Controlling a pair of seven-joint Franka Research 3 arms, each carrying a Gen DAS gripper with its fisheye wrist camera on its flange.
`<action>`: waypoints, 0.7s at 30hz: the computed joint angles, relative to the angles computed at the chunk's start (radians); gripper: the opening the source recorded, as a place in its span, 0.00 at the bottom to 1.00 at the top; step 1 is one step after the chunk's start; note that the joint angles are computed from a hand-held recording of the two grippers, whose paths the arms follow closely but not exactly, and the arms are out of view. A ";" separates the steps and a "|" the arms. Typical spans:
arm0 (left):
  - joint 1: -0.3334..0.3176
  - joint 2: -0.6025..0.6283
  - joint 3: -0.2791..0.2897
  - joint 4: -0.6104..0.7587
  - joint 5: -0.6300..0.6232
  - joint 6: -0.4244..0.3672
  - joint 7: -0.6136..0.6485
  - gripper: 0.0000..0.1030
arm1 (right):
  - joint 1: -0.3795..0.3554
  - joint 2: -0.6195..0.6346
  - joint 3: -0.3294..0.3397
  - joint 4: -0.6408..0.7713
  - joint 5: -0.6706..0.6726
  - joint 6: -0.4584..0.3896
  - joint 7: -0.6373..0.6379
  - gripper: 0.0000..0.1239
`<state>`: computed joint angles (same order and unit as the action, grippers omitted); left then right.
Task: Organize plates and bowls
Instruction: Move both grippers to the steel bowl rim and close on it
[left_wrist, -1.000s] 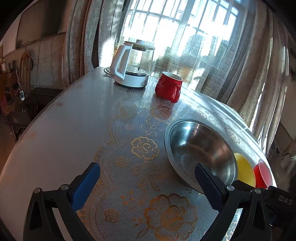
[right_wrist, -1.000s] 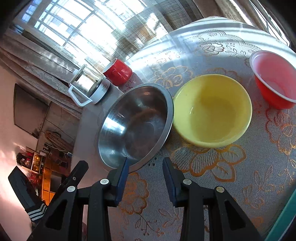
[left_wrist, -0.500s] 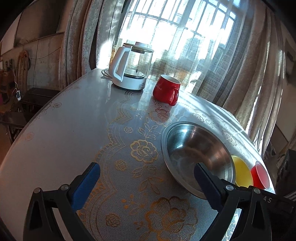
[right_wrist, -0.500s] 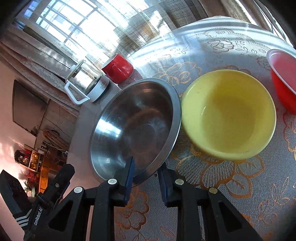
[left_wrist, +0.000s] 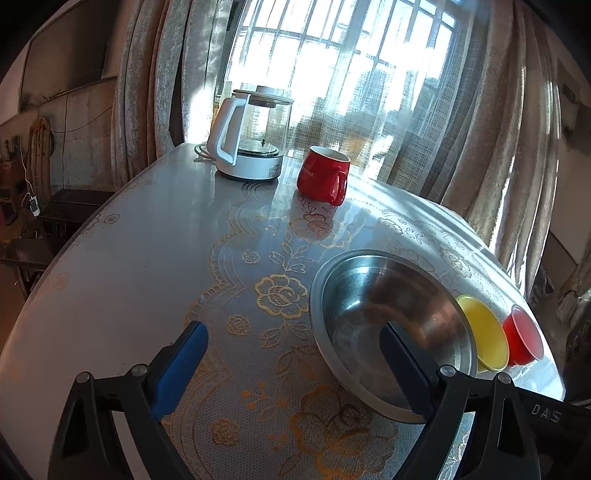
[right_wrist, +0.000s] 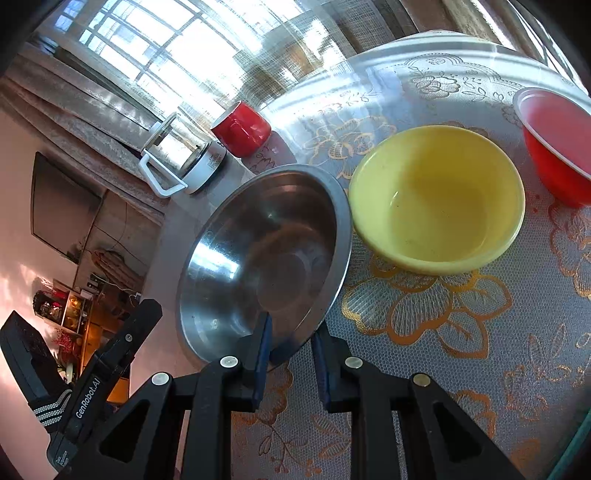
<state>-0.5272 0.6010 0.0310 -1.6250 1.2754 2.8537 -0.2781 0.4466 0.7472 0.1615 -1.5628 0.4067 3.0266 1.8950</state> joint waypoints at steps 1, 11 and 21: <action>-0.001 0.001 -0.001 0.001 -0.003 -0.005 0.006 0.90 | 0.000 -0.004 0.001 -0.007 0.001 0.004 -0.001 0.17; 0.014 0.037 -0.025 0.024 -0.098 0.032 0.149 0.63 | -0.007 -0.009 0.014 -0.020 0.009 0.019 -0.019 0.17; -0.033 0.072 0.008 0.051 -0.215 0.044 0.315 0.24 | -0.005 -0.018 0.011 -0.031 0.008 0.014 -0.030 0.17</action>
<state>-0.5600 0.6734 0.0386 -1.5737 1.0600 2.8975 0.0367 0.4416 0.7290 0.1726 -1.5942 0.4143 3.0401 1.8650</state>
